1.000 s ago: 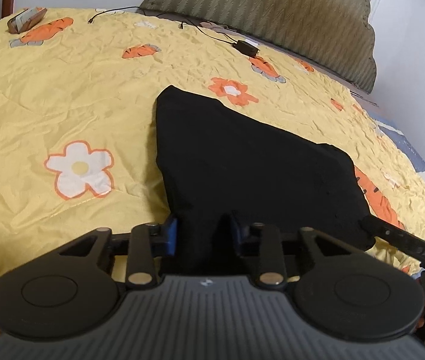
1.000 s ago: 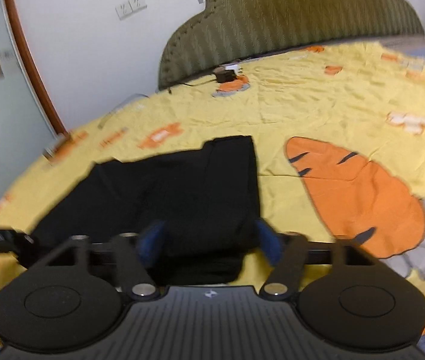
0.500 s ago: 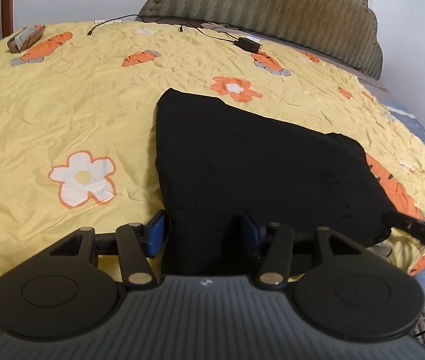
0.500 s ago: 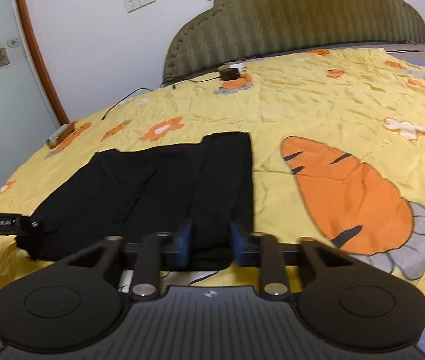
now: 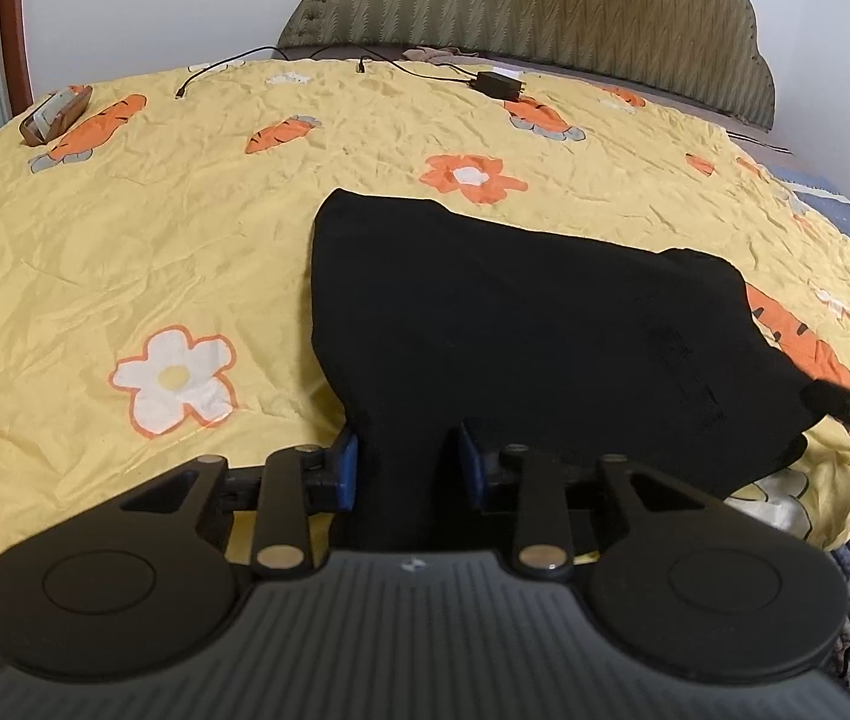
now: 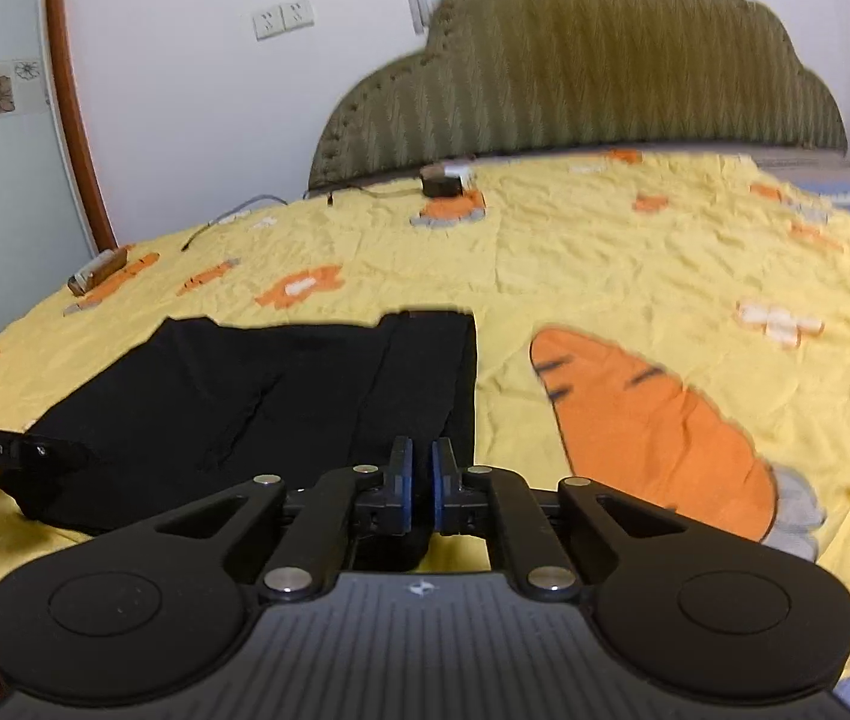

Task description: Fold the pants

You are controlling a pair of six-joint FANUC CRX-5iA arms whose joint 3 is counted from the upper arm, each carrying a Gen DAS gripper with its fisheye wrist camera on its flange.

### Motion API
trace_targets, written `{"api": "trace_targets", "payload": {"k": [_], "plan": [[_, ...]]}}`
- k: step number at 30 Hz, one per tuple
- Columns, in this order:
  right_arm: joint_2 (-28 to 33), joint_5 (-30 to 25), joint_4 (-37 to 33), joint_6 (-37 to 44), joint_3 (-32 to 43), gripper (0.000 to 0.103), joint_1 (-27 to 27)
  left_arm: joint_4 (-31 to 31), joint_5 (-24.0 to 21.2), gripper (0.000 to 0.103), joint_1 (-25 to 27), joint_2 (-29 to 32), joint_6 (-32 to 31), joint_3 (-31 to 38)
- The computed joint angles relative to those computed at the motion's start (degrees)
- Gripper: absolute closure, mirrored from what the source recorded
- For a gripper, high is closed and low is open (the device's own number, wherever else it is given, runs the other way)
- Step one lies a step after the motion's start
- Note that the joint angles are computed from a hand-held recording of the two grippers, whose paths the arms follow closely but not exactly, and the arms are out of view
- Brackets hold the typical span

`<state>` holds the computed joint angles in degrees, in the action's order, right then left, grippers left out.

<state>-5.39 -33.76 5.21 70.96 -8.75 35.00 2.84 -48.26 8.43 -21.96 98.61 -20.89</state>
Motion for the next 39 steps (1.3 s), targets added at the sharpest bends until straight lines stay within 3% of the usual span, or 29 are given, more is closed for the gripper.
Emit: {"api": "trace_targets", "payload": {"k": [4, 9, 12, 15, 19, 21, 29, 36, 39], "plan": [[0.5, -1.2, 1.54, -1.43, -0.29, 0.097, 0.2, -4.15, -1.01, 0.067, -1.84, 0.75, 2.29, 1.75], [-0.1, -1.33, 14.38, -10.67, -3.81, 0.097, 2.24, -8.63, -1.79, 0.062, -4.11, 1.26, 5.44, 3.17], [-2.11, 1.74, 19.35, -15.6, -6.86, 0.097, 2.83, -8.96, -1.96, 0.062, -4.38, 1.26, 5.5, 3.33], [-3.0, 3.49, 13.49, -7.76, -5.67, 0.097, 3.32, -8.5, -1.96, 0.062, -4.18, 1.08, 5.23, 3.11], [-1.07, -0.24, 6.9, 0.34, -1.91, 0.097, 4.11, -9.4, -2.58, 0.062, -4.77, 1.21, 5.78, 3.63], [0.4, -2.2, 7.57, 0.0, -1.23, 0.097, 4.43, -9.95, -2.86, 0.061, -5.14, 1.14, 6.02, 3.78], [-1.16, -0.92, 8.18, -2.3, -3.32, 0.095, 4.2, -10.13, -2.74, 0.058, -5.13, 0.63, 6.34, 3.21], [-1.36, -0.45, 8.61, -2.68, -3.82, 0.094, 4.23, -12.94, -4.02, 0.05, -6.48, 1.23, 8.57, 4.48], [-1.42, -0.49, 9.39, -3.38, -4.01, 0.09, 4.29, -12.12, -4.14, 0.049, -6.04, 1.07, 7.93, 4.32]]}}
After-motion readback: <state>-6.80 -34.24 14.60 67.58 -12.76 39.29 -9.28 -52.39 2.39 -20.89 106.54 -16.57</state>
